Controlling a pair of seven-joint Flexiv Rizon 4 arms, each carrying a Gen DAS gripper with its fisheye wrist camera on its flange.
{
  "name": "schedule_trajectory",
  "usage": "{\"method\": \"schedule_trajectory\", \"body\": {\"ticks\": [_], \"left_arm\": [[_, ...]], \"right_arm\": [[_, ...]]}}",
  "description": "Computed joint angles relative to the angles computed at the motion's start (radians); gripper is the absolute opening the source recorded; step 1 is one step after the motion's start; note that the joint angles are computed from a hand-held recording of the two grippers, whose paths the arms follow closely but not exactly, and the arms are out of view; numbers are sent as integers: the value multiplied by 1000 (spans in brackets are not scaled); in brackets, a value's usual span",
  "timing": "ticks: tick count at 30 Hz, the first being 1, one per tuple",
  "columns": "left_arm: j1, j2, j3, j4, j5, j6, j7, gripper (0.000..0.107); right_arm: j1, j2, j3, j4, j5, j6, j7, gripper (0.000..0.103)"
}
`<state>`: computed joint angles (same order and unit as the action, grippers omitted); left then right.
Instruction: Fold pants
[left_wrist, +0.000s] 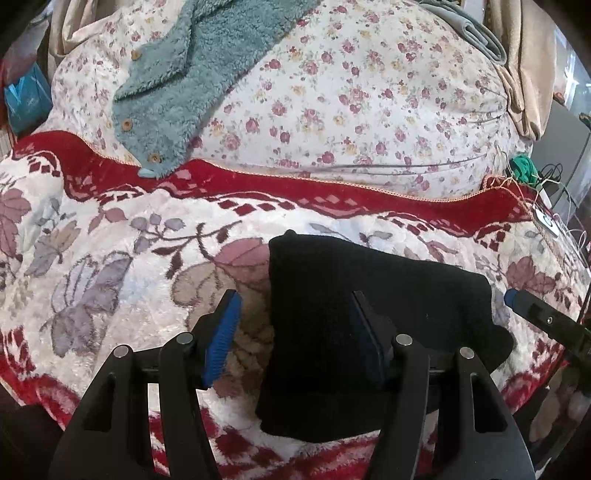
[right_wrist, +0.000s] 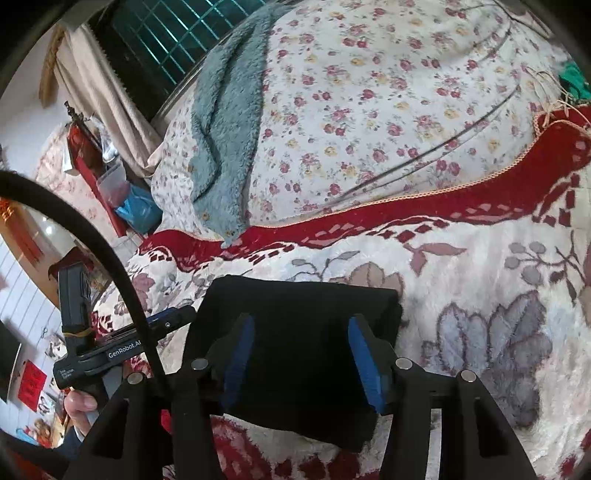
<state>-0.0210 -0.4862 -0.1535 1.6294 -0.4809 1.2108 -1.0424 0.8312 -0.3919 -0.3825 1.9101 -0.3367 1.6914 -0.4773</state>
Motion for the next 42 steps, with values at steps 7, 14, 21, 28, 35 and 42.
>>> {"method": "schedule_trajectory", "body": {"ticks": [7,14,21,28,35,42], "left_arm": [[1,6,9,11,2,-5,-10,60],[8,2,9,12,7,-9,-15,60],[72,-26,-51,-17,-125,-153,73,60],[96,-69,-71,-57,-253,-280,130,70],[79,-140,-65,-134,-270,-383,132,89],[18,-149,-36,-143,-159,-292,168,89]], "right_arm": [[-17,-3,19,4,-24,-25,27,63],[3,6,-17,24,-60,-43,74,63],[-184,-12,186,25,-18,-27,59,80],[-479,-126,539,-37,86,95,-44,80],[-616,-225,706,-132,38,101,-139,83],[-563,-236,657,-163,71,72,-207,65]]}}
